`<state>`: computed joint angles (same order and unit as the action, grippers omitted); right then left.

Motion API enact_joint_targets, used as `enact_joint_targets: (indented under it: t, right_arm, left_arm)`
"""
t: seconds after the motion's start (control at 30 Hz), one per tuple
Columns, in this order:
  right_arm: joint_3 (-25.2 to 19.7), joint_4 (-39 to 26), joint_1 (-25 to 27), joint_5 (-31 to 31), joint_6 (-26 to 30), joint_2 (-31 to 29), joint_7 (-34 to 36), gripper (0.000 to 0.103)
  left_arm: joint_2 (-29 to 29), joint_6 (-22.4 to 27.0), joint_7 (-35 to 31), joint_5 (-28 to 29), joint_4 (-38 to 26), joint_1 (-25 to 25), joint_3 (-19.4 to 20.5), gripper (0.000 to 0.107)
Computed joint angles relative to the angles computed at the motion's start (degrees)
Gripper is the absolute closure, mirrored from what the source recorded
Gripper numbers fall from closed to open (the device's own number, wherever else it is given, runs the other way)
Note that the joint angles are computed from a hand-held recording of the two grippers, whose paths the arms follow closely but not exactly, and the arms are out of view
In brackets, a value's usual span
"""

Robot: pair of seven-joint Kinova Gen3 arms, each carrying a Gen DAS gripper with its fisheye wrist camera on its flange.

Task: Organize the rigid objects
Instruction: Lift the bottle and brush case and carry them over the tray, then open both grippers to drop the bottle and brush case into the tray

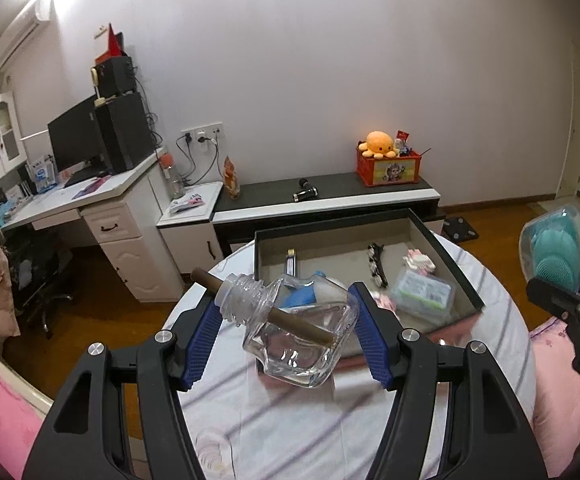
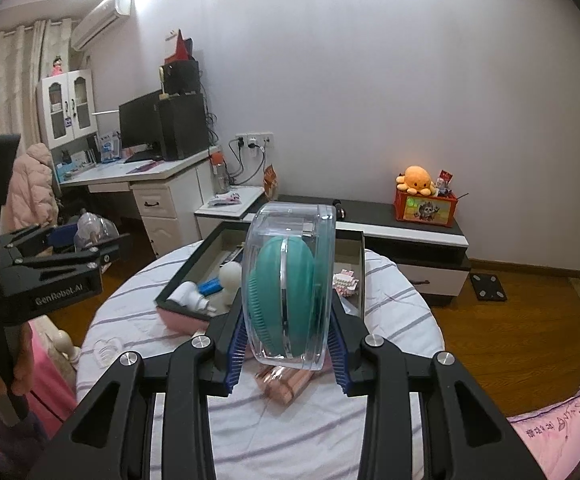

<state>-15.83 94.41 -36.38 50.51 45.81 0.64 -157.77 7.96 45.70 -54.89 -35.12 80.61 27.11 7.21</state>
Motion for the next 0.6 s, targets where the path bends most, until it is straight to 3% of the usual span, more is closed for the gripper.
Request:
enact_joint_targets:
  t: [0.23,0.33,0.43,0.6]
  right_arm:
    - [6.4,-9.1,3.8,-11.9,-4.6,8.8,13.7,0.066]
    - [7.1,-14.4,6.5,-18.2,-4.7,13.6,20.7,0.066]
    - [7.0,-19.5,9.3,-25.0,-4.4,18.5,27.7,0.066]
    - [9.0,-25.4,10.3,-32.6,-2.9,24.3,33.9,0.066]
  left_arm:
    - [13.5,6.6,-14.2,12.4,-18.6,-4.5,-0.4,0.043]
    - [19.7,10.5,-16.7,13.1,-26.5,-4.1,-1.4,0.043]
    - [25.4,15.7,-19.2,13.6,-34.5,-5.7,0.9,0.043]
    - [34.4,25.3,-23.6,20.1,-47.8,-3.3,-5.8,0.043]
